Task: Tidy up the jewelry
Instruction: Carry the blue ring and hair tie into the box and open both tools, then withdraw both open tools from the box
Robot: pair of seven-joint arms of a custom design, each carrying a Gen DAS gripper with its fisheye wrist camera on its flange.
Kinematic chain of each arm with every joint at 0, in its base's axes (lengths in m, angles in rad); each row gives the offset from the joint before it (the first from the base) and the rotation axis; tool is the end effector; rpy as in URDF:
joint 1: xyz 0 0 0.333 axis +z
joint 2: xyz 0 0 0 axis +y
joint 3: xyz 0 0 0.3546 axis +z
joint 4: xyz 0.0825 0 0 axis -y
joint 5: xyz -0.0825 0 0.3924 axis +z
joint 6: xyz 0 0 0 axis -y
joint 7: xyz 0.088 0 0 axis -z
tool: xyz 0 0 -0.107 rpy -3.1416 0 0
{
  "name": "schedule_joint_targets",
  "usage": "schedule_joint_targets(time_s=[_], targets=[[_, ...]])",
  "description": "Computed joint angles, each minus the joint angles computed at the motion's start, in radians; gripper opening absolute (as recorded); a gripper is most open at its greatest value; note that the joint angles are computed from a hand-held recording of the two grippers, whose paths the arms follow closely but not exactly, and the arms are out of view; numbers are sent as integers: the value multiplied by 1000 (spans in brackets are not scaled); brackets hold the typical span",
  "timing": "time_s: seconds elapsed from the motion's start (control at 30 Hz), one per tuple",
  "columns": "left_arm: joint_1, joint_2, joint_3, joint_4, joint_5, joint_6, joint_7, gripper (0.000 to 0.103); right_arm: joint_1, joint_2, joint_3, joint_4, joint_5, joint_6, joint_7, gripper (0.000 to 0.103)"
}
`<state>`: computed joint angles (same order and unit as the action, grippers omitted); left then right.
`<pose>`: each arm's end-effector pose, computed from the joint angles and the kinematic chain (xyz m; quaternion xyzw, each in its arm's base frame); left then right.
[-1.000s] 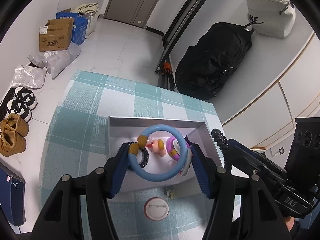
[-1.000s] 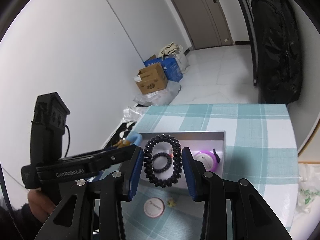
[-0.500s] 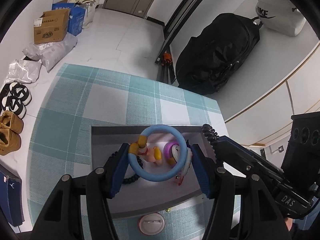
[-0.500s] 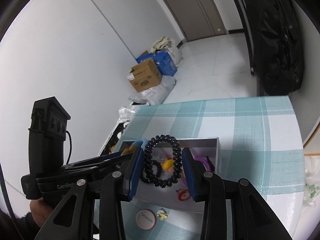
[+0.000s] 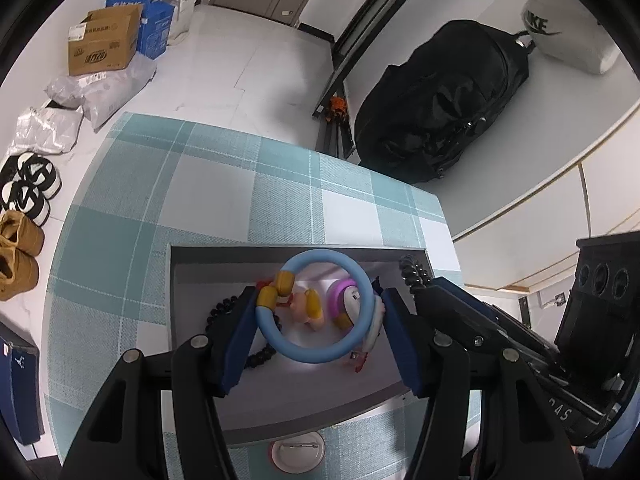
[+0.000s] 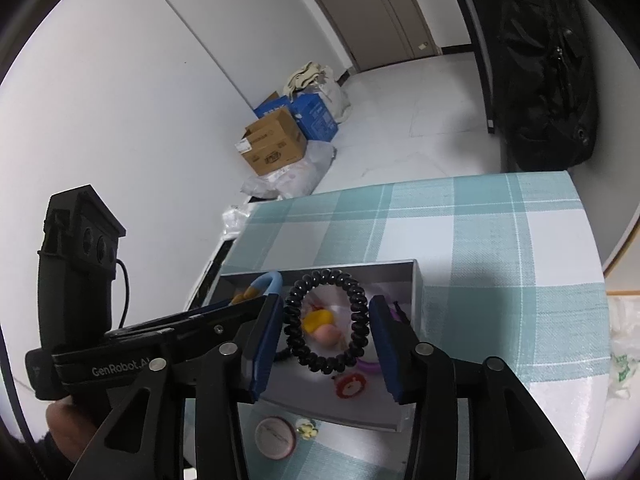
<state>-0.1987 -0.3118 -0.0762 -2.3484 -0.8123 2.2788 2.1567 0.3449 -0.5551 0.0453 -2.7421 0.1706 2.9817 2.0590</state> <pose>0.4489 -0.1474 0.5164 0.5238 -0.7820 0.3240 0.0954 0.3633 0.1382 0.5055 -0.5648 0.7285 -0.1003 0.3745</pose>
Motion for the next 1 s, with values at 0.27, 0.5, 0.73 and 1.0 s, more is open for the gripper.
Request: schedule_joint_targets(time_s=[0.27, 0.5, 0.73, 1.0], targets=[[10, 12, 9, 9, -26, -41, -8, 57, 0, -10, -9, 1, 0, -13, -15, 65], [9, -20, 13, -3, -66, -50, 38, 58, -36, -50, 24, -24, -26, 13, -1, 79], [-2, -64, 14, -38, -43, -31, 91, 59, -81, -96, 58, -45, -64, 1, 45, 85], [-18, -152, 38, -93, -39, -40, 123, 59, -93, -132, 70, -64, -100, -26, 77, 89]])
